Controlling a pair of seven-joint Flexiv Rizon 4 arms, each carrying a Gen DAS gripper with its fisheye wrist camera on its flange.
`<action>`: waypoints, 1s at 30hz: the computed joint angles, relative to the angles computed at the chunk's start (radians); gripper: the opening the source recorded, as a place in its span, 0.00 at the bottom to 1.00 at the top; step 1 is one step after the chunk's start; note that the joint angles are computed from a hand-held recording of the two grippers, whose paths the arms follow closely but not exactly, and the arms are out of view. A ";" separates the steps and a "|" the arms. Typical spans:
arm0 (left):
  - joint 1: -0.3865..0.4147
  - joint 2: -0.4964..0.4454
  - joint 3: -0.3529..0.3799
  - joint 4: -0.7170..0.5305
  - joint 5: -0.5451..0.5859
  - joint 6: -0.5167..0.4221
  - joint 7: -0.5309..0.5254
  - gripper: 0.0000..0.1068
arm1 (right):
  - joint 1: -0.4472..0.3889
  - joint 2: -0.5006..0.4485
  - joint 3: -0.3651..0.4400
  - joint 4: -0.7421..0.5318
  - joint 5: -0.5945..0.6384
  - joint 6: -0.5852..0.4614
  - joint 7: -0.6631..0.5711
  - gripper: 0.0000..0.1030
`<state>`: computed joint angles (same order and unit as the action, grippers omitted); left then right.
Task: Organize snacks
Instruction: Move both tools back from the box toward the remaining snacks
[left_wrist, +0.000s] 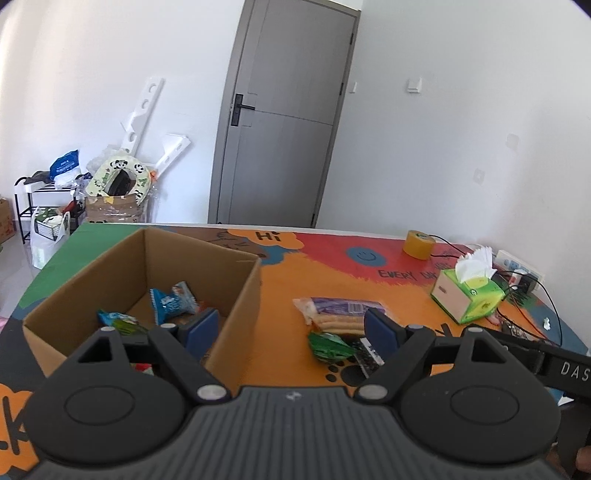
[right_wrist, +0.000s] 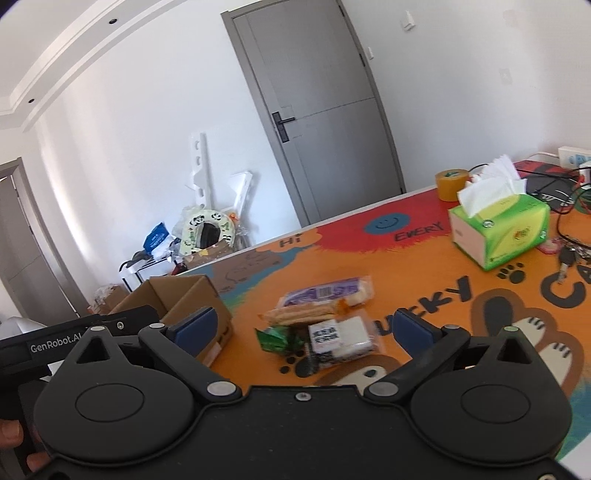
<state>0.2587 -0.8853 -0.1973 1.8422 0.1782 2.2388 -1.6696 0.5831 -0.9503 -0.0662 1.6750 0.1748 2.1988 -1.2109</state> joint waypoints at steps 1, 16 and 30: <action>-0.007 -0.002 0.002 -0.004 -0.004 -0.003 0.003 0.79 | -0.002 0.001 -0.001 0.004 0.003 0.002 0.000 1.00; -0.018 -0.047 -0.049 -0.076 0.012 -0.080 0.049 0.79 | -0.052 -0.010 0.006 0.019 -0.009 0.000 0.018 0.99; -0.056 -0.125 -0.055 -0.190 -0.062 -0.183 0.145 0.77 | -0.117 -0.064 0.040 -0.052 -0.161 -0.096 0.072 0.95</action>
